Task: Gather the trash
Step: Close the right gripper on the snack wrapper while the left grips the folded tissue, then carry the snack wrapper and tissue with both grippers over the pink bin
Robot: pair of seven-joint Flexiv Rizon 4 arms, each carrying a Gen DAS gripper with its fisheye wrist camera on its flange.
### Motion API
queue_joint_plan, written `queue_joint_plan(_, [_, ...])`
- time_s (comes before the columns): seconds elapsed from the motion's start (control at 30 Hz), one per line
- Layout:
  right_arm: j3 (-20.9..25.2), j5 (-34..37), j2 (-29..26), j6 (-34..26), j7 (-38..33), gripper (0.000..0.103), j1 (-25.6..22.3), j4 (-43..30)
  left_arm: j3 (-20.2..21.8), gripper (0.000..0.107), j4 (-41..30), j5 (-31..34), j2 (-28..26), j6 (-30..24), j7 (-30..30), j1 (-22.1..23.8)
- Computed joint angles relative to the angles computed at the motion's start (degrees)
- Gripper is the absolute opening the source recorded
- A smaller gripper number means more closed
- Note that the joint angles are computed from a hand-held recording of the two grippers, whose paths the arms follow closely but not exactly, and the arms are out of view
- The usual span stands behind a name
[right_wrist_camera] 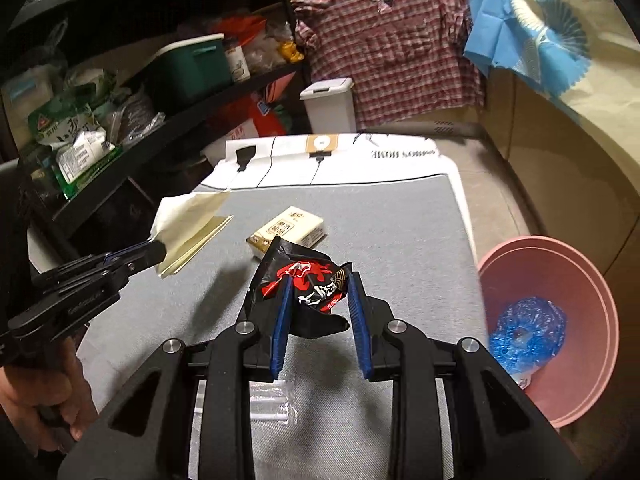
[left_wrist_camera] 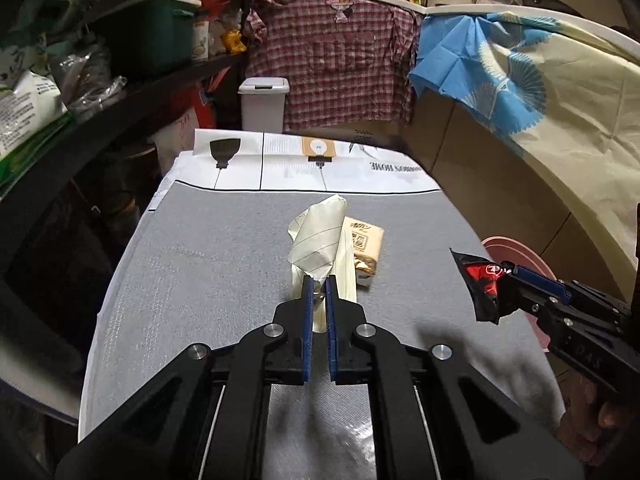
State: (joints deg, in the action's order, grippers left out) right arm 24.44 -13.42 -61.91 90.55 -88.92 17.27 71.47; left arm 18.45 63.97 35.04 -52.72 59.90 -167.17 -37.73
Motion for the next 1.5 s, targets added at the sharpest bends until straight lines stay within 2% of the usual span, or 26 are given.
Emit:
queue_joint_plan(0.53, [-5.3, -2.7, 7.4, 8.3, 6.9, 0.028, -1.2, 8.7, 0.1, 0.006, -1.9, 3.6, 1.4, -0.9, -2.3, -3.1])
queue_joint_plan(0.9, [-9.6, -5.7, 10.9, 11.2, 11.3, 0.028, -2.3, 11.4, -1.1, 0.006, -5.4, 3.5, -0.2, -0.7, 0.1, -3.2])
queue_joint_plan(1.07, [-12.1, -5.8, 11.6, 12.5, 13.0, 0.028, -2.9, 11.6, -1.6, 0.006, -7.4, 2.4, -1.4, -0.4, 2.0, -3.2])
queue_joint_plan(1.23, [-17.5, -4.1, 11.2, 13.6, 15.6, 0.028, -1.5, 10.4, -2.1, 0.006, -9.3, 0.8, -2.8, -0.1, 3.8, -3.1])
queue_joint_plan(1.5, [-18.0, -3.0, 8.0, 10.8, 20.0, 0.028, -4.3, 7.1, -3.1, 0.006, -15.4, -2.6, -6.4, -1.5, 7.8, -2.5])
